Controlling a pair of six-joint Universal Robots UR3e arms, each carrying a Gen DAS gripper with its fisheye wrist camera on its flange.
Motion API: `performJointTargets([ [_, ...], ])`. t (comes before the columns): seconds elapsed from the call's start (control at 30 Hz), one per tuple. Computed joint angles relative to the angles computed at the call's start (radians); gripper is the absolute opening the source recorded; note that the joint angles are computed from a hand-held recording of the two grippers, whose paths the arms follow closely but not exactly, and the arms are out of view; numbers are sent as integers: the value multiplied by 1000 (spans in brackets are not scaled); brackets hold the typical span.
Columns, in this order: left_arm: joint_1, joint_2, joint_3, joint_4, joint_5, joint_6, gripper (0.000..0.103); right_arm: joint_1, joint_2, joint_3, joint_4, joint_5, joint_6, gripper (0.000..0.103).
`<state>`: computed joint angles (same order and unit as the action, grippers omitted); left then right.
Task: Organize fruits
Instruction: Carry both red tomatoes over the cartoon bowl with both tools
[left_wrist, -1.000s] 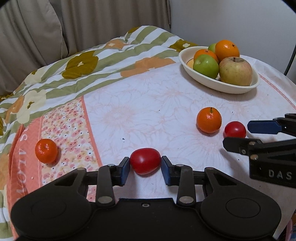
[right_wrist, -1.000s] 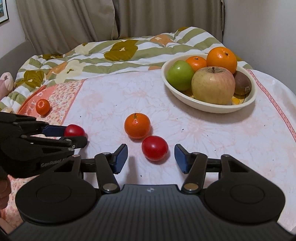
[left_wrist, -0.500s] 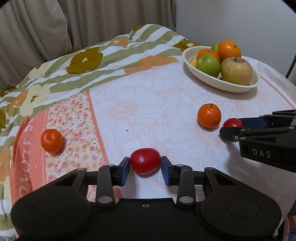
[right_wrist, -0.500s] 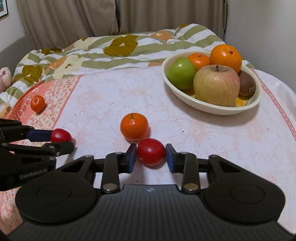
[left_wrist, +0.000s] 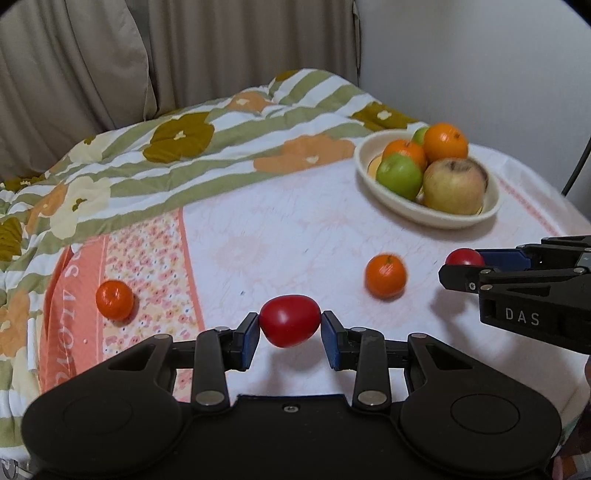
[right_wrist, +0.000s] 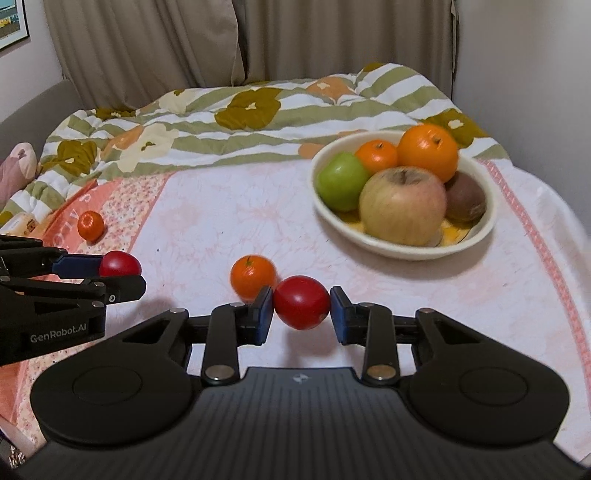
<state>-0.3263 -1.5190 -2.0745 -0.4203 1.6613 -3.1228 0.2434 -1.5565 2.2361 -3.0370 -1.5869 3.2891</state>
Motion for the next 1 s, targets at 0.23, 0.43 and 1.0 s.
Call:
performJointTargets([
  [0.23, -113, -53, 156, -71, 72, -91, 40, -152, -193, 38, 144, 107, -113, 48],
  [0.43, -199, -159, 342, -129, 125, -153, 40, -327, -328, 35, 289, 239, -245, 48],
  [1.0, -262, -649, 1034, -322, 206, -203, 40, -583, -27, -342, 386, 503, -517, 48],
])
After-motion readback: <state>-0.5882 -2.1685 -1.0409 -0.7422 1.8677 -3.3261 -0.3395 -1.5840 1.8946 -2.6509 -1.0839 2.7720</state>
